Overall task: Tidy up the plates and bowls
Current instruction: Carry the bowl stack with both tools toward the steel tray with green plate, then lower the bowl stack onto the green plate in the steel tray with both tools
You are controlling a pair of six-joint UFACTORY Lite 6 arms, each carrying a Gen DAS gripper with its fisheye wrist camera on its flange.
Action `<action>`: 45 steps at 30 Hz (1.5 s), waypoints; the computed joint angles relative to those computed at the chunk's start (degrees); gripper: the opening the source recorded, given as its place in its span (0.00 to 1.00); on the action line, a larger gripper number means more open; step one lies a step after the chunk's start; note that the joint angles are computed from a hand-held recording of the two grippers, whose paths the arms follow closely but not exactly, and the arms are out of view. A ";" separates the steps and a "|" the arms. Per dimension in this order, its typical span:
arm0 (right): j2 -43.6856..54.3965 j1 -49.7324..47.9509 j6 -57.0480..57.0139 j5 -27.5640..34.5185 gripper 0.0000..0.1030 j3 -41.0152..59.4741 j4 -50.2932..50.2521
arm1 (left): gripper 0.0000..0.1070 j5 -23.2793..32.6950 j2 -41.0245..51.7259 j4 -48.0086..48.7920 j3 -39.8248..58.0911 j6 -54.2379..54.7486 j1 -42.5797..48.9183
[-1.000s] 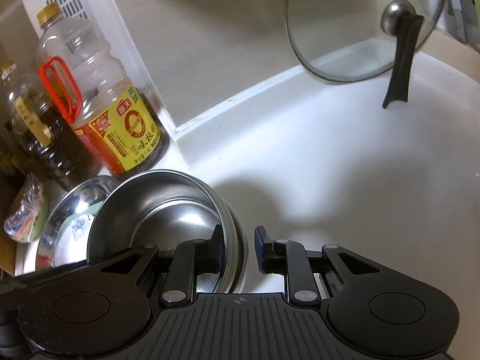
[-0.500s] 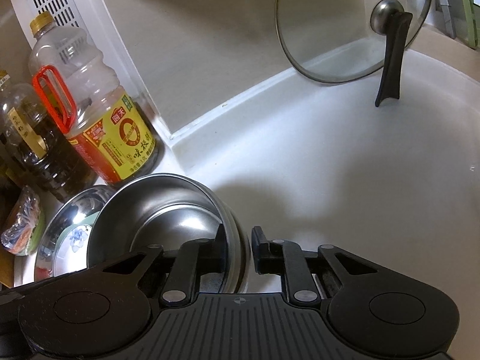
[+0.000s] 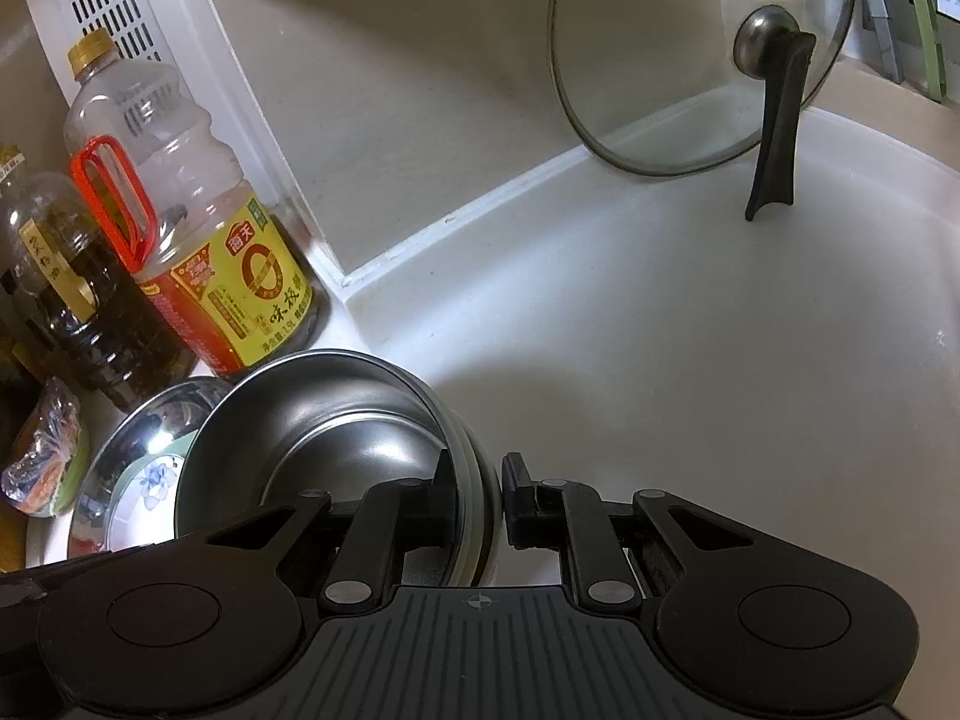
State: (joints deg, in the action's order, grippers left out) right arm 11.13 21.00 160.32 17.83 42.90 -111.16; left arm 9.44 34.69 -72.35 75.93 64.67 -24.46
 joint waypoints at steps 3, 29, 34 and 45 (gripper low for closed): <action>0.16 -0.26 -0.82 -0.48 0.15 0.44 0.53 | 0.23 0.64 0.16 2.22 0.36 -2.14 0.28; -2.57 0.26 -6.09 0.28 0.15 1.03 3.20 | 0.23 -0.16 -3.90 1.30 -1.33 -1.34 0.55; -1.83 1.40 -11.74 0.07 0.15 4.44 7.26 | 0.23 -0.55 -6.27 2.03 -2.45 -2.30 2.07; 7.22 4.71 -20.12 -2.62 0.15 18.95 11.55 | 0.24 -1.65 -11.64 8.58 -5.32 -8.82 8.73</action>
State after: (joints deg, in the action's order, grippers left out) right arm 18.34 25.70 140.20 15.21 61.85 -99.61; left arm 7.79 23.05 -63.76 70.60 55.85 -15.73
